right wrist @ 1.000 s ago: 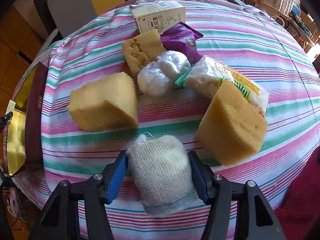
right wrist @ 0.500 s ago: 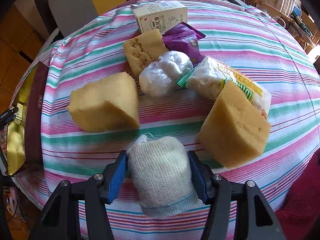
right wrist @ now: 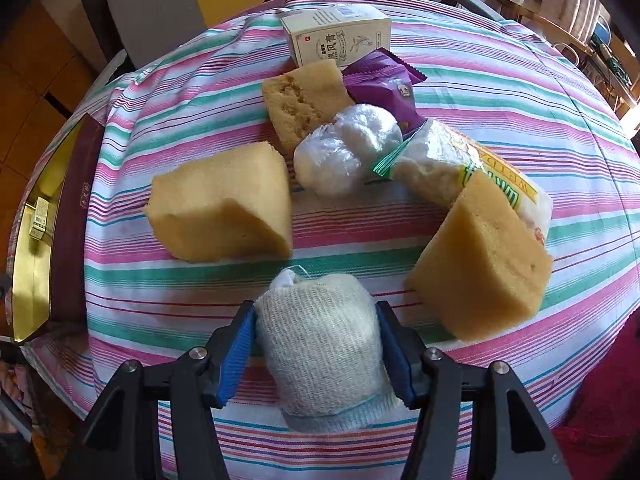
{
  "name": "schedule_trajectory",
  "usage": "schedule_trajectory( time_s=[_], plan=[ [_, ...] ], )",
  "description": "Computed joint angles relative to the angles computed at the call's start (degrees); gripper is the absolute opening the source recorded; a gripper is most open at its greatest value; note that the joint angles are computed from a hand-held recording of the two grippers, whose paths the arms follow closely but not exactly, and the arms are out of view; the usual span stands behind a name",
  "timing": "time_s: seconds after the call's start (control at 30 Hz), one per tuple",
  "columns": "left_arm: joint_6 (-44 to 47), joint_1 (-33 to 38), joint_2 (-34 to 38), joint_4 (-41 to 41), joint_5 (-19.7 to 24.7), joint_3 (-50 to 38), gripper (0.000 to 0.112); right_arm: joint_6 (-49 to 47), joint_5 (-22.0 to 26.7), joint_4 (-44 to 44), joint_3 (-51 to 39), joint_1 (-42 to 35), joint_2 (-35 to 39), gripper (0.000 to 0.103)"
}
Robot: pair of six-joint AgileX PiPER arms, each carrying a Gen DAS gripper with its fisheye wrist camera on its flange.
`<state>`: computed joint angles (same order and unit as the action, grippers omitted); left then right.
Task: Organize objects
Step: 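Carry the white sock bundle into the gold tray and release with right gripper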
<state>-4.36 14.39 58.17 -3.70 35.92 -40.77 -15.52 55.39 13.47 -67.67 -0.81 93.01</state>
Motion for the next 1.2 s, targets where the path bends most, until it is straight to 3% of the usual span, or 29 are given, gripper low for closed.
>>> schedule_trajectory(
  time_s=[0.27,0.57,0.73,0.9,1.03,1.2],
  plan=[
    [-20.2,-15.6,-6.0,15.6,2.8,4.6,0.069,2.1,-1.5,-3.1,0.3,2.5,-0.1,0.059],
    [-14.0,-10.7,-9.3,10.7,4.1,6.2,0.072,4.3,-3.1,-5.9,0.4,4.8,-0.4,0.057],
    [-3.1,-0.4,-12.5,3.6,5.2,6.2,0.072,3.2,-2.2,-1.5,-0.6,5.6,-5.2,0.057],
    [16.6,18.6,-13.6,-10.7,8.5,5.2,0.074,1.4,0.0,5.9,-6.4,13.0,-8.8,0.057],
    [31.3,34.1,-13.0,-21.0,12.5,4.9,0.074,1.5,2.0,11.7,-14.6,23.7,-2.3,0.057],
    [42.9,46.8,-11.5,-28.3,16.3,4.8,0.074,8.3,4.2,12.8,-28.3,36.3,12.8,0.057]
  ],
)
